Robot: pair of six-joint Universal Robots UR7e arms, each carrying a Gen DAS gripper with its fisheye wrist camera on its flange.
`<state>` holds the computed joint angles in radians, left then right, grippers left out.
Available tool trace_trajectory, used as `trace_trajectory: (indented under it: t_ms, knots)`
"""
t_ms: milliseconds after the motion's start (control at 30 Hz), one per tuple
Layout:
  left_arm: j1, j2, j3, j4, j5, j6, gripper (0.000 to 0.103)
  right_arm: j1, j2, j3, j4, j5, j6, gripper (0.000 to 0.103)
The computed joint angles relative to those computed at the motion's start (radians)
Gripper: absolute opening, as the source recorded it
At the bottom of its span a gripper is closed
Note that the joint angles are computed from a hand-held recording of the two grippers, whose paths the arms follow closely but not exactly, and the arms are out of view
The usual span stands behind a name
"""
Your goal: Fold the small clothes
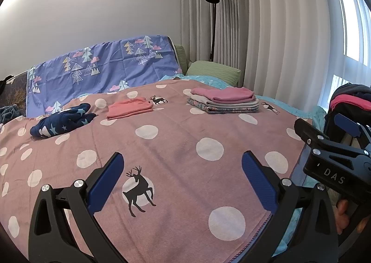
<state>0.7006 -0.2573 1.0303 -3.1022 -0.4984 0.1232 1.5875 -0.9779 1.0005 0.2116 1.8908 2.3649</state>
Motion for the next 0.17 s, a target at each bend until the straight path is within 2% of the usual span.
trace_trajectory:
  t_ms: [167]
  knots:
    - [0.001,-0.005,0.008,0.001,0.001,-0.008,0.102,-0.005,-0.001,0.001,0.002,-0.016,-0.001,0.101]
